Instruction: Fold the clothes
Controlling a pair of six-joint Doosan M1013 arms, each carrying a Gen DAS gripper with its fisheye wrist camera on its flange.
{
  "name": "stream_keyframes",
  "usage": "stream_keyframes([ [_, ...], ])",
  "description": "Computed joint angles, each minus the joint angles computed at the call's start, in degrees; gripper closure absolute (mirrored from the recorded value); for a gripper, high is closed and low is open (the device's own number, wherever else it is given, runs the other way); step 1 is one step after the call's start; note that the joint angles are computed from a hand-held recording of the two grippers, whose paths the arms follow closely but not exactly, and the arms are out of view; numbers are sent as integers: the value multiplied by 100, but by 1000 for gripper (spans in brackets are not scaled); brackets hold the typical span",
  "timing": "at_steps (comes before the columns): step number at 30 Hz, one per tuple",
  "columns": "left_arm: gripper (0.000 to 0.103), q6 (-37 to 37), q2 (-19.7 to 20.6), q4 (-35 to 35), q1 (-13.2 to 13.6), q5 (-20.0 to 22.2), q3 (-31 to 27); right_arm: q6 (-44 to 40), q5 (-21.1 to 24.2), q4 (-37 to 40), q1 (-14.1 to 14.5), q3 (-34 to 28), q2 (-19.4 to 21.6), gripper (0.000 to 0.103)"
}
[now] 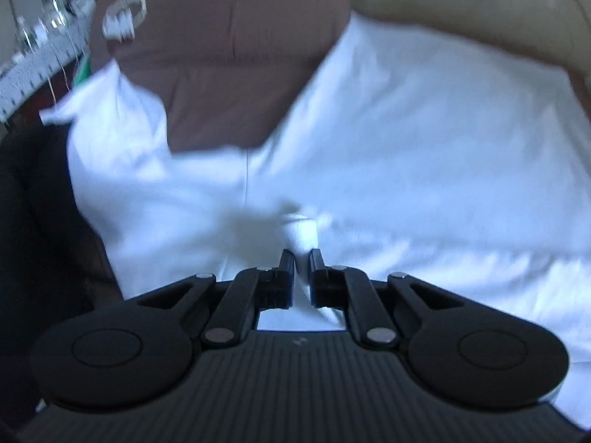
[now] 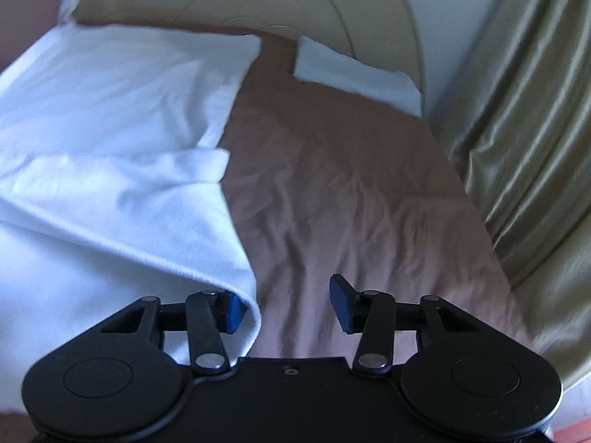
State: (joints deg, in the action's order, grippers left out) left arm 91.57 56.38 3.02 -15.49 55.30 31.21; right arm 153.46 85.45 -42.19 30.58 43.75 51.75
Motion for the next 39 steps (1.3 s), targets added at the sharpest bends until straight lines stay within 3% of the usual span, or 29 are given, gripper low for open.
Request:
stream_keyframes([
  [1, 92, 54, -6, 51, -7, 142, 24, -155, 111, 157, -13, -97, 48, 55],
  [3, 88, -5, -31, 358, -34, 224, 98, 133, -107, 1036, -150, 87, -114, 55],
  [4, 87, -62, -46, 544, -50, 234, 139, 457, -461, 1462, -240, 353, -294, 55],
  [7, 69, -344, -79, 1229, -106, 171, 186, 852, -1734, 2571, -513, 1230, -887, 51],
  [8, 64, -459, -79, 1474, -124, 171, 175, 870, -2009, 2719, -554, 1423, -1026, 51],
  [11, 65, -737, -83, 1961, -141, 188, 101, 1377, -3203, 2566, -585, 2185, -1559, 49],
  [13, 63, -650, -194, 1438, -49, -19, 150, 1683, -3881, 2282, -611, 2562, -1815, 48],
  [16, 57, 158, -308, -78, 88, -240, 167, 1892, -4542, 1847, -715, 2819, -1945, 48],
  [19, 53, 1101, -327, -1365, 68, -185, 181, 1234, -4959, 1865, -910, 2639, -1754, 48],
  [20, 53, 1312, -281, -1656, 37, -62, 121, 829, -5017, 2105, -988, 2504, -1646, 48],
  [22, 53, 1629, -185, -2029, -36, 190, 16, 273, -4626, 2449, -1106, 1977, -1319, 48],
  [24, 53, 1781, -81, -2119, -117, 433, -119, -96, -4349, 2408, -1149, 1542, -1003, 48],
  [25, 53, 1827, -32, -2125, -155, 533, -183, -97, -4440, 2486, -1189, 1500, -919, 48],
  [27, 53, 1895, 30, -2071, -209, 633, -242, -2, -4754, 2727, -1279, 1520, -793, 97],
  [29, 53, 1956, 84, -1993, -252, 727, -299, 391, -5011, 2438, -1291, 1665, -812, 95],
  [31, 53, 1937, 66, -1865, -273, 771, -212, 848, -5131, 1565, -1184, 1693, -844, 95],
  [35, 52, 1822, 54, -1613, -258, 830, -73, 956, -4576, 808, -1062, 1457, -741, 96],
  [39, 44, 1325, 11, -761, -253, 472, 10, 1147, -2911, 407, -978, 943, -444, 94],
])
